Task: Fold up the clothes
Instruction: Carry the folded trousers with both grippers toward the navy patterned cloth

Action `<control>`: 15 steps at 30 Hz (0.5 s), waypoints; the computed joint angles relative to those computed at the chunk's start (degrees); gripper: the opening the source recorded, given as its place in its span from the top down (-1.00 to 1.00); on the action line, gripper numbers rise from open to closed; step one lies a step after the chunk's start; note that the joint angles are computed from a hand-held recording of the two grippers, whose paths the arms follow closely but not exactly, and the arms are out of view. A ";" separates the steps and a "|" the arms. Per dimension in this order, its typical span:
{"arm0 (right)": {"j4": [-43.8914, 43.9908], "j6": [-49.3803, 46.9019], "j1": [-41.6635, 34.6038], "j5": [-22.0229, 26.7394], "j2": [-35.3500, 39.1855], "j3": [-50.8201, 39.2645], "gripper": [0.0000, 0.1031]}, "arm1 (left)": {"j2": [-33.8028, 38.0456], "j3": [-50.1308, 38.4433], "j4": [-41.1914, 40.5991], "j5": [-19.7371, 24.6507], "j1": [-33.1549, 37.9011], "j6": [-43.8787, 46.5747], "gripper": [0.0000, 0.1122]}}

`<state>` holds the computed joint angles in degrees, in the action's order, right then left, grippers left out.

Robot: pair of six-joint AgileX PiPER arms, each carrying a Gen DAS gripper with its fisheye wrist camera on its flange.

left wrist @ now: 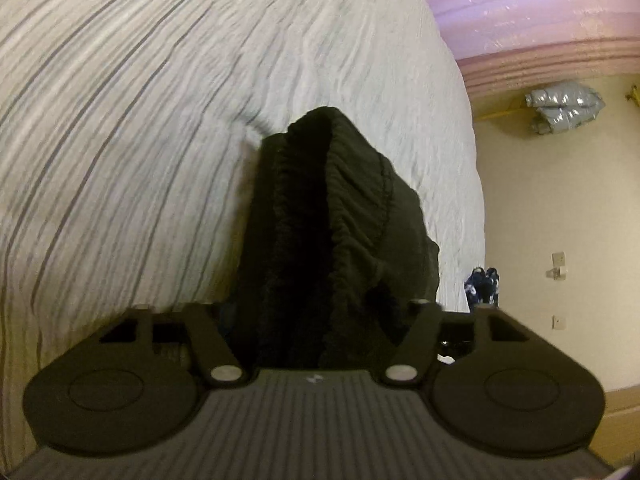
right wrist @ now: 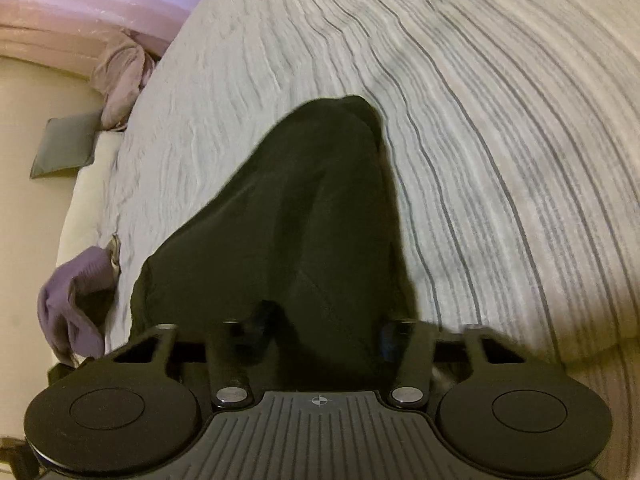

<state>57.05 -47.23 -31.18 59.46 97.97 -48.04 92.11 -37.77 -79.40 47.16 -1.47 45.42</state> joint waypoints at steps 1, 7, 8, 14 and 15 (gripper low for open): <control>-0.11 -0.02 -0.60 1.10 -0.87 -0.15 0.42 | -0.89 -0.23 1.20 0.25 0.08 -0.73 0.15; 0.22 0.11 -0.65 0.73 -0.29 0.66 -0.03 | 1.08 -1.95 2.21 -2.67 -2.33 -5.07 -0.10; 1.56 0.34 -0.50 0.15 1.11 0.94 -0.05 | 1.67 -2.22 1.60 -2.81 -2.51 -4.59 -0.09; 4.72 -0.60 -0.69 1.63 0.61 0.81 0.54 | -0.81 -3.93 3.93 -1.62 -2.43 -7.53 0.25; 4.85 -0.61 -1.42 2.87 -0.51 0.91 0.55 | -1.59 -4.43 4.67 -0.94 -2.32 -8.38 0.26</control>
